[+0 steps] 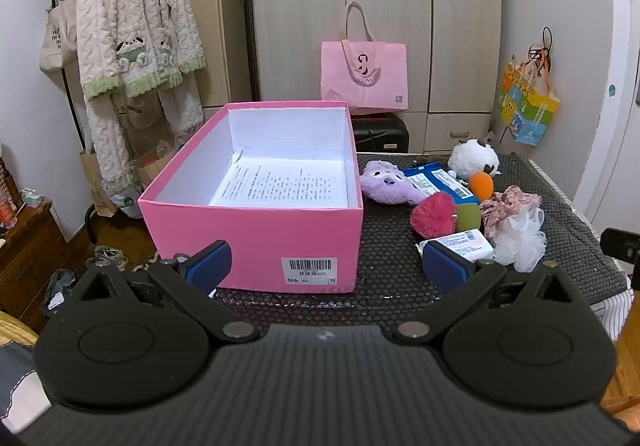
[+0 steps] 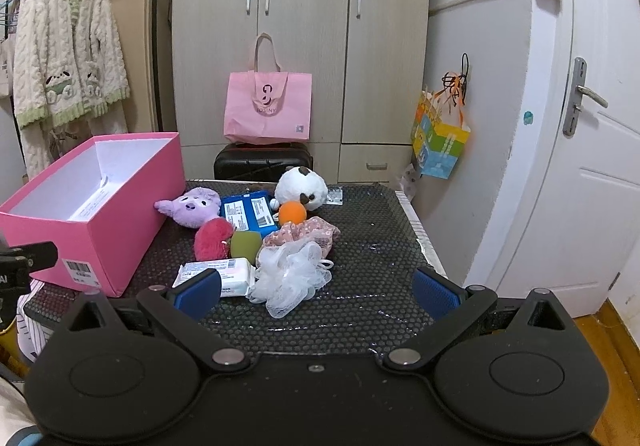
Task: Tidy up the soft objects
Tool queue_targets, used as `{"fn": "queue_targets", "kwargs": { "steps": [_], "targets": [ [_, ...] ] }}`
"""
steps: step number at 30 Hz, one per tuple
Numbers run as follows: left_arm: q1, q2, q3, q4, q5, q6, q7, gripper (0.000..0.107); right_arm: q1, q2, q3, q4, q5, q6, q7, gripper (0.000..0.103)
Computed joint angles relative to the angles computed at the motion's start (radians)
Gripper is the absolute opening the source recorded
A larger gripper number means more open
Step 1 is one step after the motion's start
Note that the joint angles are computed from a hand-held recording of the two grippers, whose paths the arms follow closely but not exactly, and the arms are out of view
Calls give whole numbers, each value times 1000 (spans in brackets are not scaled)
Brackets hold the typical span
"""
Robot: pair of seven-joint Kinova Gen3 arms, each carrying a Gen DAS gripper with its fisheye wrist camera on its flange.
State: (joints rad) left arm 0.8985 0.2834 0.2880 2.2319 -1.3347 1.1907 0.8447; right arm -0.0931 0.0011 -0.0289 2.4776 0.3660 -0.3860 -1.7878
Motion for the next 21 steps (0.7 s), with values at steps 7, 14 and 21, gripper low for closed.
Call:
{"fn": "queue_targets", "kwargs": {
  "steps": [7, 14, 21],
  "targets": [
    [0, 0, 0, 2, -2, -2, 3, 103, 7, 6, 3, -1, 32, -3, -27, 103],
    [7, 7, 1, 4, -8, 12, 14, 103, 10, 5, 3, 3, 45, -13, -34, 103],
    [44, 47, 4, 22, -52, 78, 91, 103, 40, 3, 23, 49, 129, -142, -73, 103]
  ]
}}
